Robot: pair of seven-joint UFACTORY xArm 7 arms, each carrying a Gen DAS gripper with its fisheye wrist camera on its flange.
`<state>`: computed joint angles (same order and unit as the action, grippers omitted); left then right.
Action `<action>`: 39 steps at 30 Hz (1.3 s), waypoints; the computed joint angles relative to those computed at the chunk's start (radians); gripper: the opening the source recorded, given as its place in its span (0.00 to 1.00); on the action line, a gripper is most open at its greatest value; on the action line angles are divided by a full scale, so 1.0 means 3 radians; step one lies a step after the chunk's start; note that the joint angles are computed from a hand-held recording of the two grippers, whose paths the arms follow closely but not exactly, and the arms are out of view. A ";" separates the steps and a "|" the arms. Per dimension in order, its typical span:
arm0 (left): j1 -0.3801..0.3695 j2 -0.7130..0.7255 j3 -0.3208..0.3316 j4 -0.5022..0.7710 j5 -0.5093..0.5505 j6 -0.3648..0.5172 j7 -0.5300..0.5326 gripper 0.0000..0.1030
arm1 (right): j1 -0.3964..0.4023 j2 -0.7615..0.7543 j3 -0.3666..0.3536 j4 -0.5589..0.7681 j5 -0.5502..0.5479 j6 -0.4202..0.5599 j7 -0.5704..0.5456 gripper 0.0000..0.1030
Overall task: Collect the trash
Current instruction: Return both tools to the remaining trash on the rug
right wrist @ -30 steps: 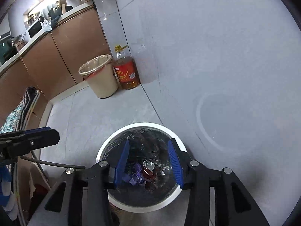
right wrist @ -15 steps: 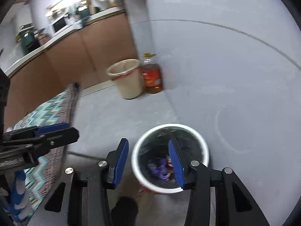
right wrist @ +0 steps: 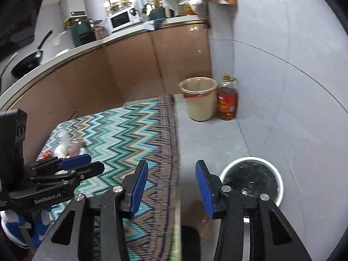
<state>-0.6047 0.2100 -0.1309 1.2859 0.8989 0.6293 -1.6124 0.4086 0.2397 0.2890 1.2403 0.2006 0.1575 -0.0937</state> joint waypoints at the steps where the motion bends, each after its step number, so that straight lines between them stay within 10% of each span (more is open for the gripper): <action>1: -0.0024 -0.0105 0.0005 -0.0116 0.0056 0.0034 -0.0097 0.44 | 0.0041 -0.0002 0.0016 0.0000 -0.0013 0.0002 0.0018 0.42; 10: 0.0133 -0.1098 -0.0408 -0.1076 0.0304 0.0579 -0.0709 0.44 | 0.0191 -0.0035 0.0239 -0.0030 0.0111 -0.0023 -0.0089 0.43; 21: 0.0240 -0.2509 -0.1019 -0.2194 -0.0422 0.1364 -0.0900 0.52 | 0.0306 -0.0014 0.0474 -0.0034 0.0443 -0.0154 -0.0337 0.44; 39: 0.0292 -0.3077 -0.1856 -0.2419 -0.1305 0.2178 -0.1043 0.52 | 0.0357 -0.0171 0.0742 -0.0243 0.0888 -0.0260 -0.0722 0.48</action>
